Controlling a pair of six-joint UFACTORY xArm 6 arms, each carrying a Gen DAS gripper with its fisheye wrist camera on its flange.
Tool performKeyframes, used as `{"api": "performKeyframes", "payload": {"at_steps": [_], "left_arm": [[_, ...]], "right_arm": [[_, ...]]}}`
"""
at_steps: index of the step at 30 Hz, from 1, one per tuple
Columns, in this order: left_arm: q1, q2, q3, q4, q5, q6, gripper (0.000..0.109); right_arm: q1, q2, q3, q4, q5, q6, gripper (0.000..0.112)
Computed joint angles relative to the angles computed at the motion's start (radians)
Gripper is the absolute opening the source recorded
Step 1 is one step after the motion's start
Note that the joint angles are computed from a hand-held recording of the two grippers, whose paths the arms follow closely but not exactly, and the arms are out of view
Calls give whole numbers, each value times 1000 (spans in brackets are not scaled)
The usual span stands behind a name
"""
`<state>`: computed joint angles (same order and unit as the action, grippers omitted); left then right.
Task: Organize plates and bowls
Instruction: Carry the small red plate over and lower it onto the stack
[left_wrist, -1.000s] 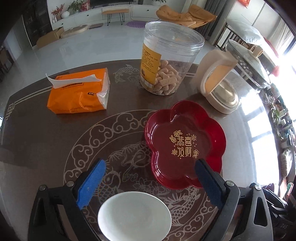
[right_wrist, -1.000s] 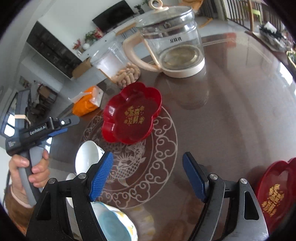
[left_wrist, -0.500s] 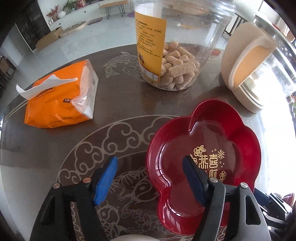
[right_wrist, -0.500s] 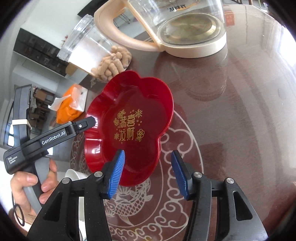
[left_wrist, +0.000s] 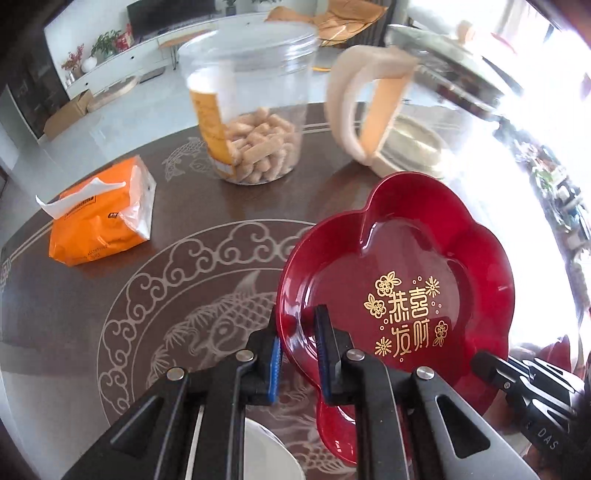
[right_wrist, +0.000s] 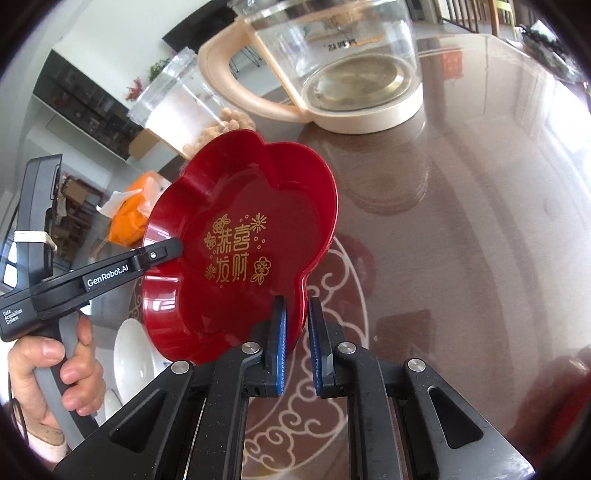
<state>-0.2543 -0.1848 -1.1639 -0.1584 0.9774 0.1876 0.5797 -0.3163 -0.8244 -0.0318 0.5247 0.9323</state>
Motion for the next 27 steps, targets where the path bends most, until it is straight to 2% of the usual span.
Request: {"api": "performKeyframes", "payload": {"at_steps": [5,10,15,17,22,27], "left_arm": [[-147,-171,79,-38,29,-34,16],[-362,-213,107,-61,5,-131,16],[-554,-194,127,-7,-39,-259,16],[-604,-179,132,31,-55,-290,16],[-671,-116,117,95,-65,-329,16],[-714,-68,115,167,-93,-370,16]], "right_arm": [[20,-321,152,-88,173,118,13],[58,-674,243,-170,486,243,13],[121,-912,278,-244,782,353,13],[129,-971,304,-246,840,392,13],[241,-1148,381,-287,967,556,13],[363,-1213,419,-345,1050,722,13]]}}
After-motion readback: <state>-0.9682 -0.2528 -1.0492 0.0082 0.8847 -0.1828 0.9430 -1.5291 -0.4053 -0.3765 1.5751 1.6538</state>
